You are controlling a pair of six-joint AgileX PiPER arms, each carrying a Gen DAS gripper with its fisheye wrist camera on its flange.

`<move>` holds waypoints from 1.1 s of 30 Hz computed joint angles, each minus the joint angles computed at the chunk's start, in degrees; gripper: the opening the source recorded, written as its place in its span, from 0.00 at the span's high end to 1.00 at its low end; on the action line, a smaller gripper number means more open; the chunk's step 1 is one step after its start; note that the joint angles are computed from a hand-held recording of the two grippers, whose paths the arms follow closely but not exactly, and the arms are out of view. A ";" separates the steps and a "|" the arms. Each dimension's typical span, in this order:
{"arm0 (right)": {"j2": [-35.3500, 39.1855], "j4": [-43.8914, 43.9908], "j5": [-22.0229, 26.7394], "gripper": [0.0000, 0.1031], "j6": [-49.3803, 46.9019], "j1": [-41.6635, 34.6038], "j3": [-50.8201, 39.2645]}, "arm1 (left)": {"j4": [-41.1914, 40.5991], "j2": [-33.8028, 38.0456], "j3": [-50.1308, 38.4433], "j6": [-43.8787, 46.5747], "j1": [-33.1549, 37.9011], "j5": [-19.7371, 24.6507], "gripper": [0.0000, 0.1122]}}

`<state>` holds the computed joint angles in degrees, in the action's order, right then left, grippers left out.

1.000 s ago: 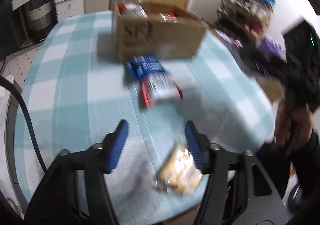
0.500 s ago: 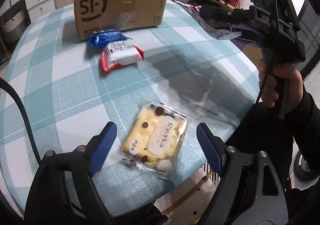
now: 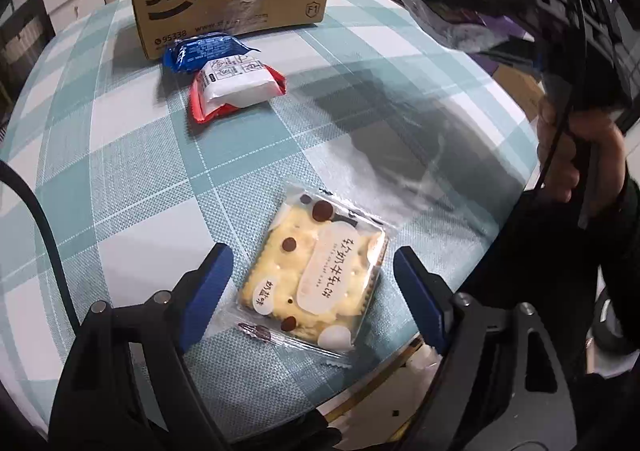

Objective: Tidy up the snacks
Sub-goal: 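Grasp the yellow biscuit pack with the left gripper while the right holds the grape bag, then carry both packs over the box and open both grippers to drop them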

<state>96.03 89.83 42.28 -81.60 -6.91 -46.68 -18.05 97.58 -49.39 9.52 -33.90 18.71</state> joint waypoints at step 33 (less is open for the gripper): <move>-2.76 -1.05 2.20 0.43 3.92 -0.19 -3.49 | 22.78 -10.02 -10.48 -27.04 5.49 2.55 0.50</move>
<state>93.27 88.78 44.48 -77.68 -7.10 -50.18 4.73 87.56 -59.87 -17.52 -28.41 21.26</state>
